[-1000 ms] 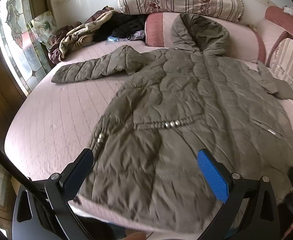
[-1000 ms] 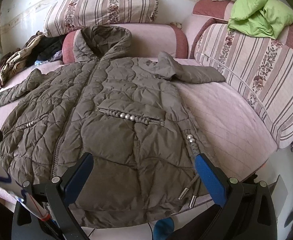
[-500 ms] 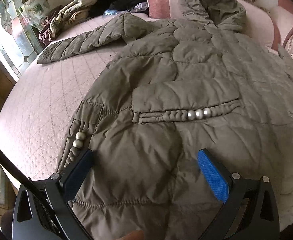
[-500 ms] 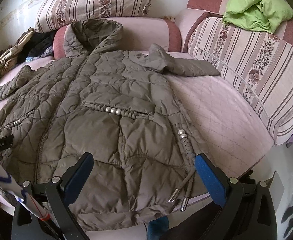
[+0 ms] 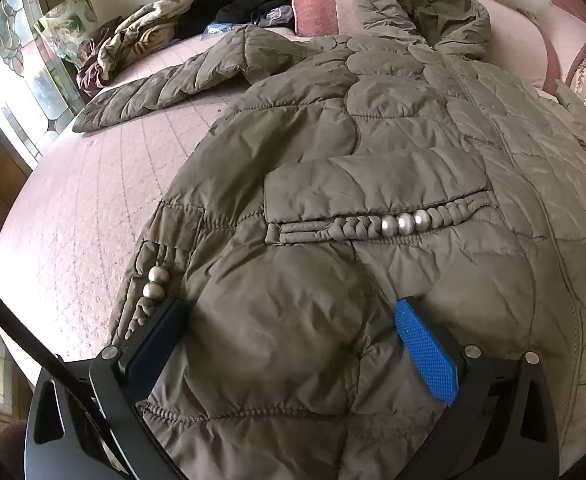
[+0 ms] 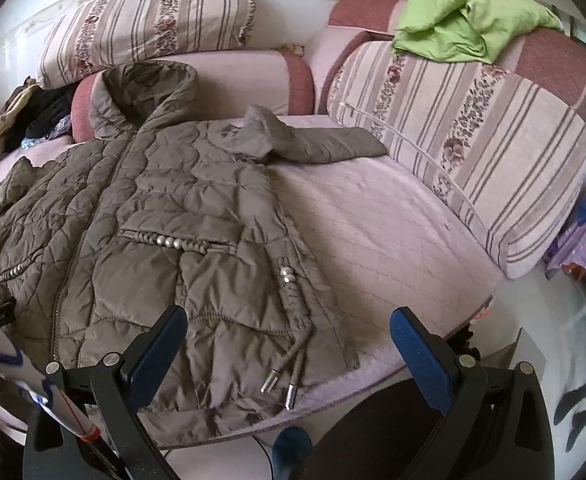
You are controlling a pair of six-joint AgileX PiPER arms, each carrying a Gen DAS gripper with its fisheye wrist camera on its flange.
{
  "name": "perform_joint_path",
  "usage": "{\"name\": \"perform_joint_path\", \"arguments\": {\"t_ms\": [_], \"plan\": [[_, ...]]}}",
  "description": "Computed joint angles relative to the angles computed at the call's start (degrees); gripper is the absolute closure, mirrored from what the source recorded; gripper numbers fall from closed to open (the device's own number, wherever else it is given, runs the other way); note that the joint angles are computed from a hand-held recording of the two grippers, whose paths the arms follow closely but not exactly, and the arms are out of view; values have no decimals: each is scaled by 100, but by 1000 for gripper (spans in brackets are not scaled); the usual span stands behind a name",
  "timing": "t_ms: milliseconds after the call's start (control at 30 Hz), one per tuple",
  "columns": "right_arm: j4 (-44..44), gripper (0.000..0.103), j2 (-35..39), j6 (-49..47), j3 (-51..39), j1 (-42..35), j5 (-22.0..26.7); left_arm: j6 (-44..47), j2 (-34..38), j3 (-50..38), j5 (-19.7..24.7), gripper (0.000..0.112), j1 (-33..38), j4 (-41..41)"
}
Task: Fold large clothes
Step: 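Lower both tools toward the coat's front panels near the pockets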
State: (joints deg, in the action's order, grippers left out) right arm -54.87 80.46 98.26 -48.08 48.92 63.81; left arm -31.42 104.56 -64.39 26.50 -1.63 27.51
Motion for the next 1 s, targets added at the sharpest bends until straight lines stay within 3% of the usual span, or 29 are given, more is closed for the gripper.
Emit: {"name": "perform_joint_path", "arguments": {"t_ms": [433, 733, 900, 1000], "plan": [[40, 0, -46, 115, -108, 424, 407, -1008, -198, 292, -94, 9, -250, 1200], [73, 0, 40, 111, -138, 405, 316, -451, -470, 473, -489, 9, -85, 600], [70, 0, 66, 103, -150, 393, 295, -955, -743, 726, -773, 9, -175, 1141], [99, 0, 68, 94, -154, 380, 276, -870, -835, 788, -874, 9, -159, 1059]]}}
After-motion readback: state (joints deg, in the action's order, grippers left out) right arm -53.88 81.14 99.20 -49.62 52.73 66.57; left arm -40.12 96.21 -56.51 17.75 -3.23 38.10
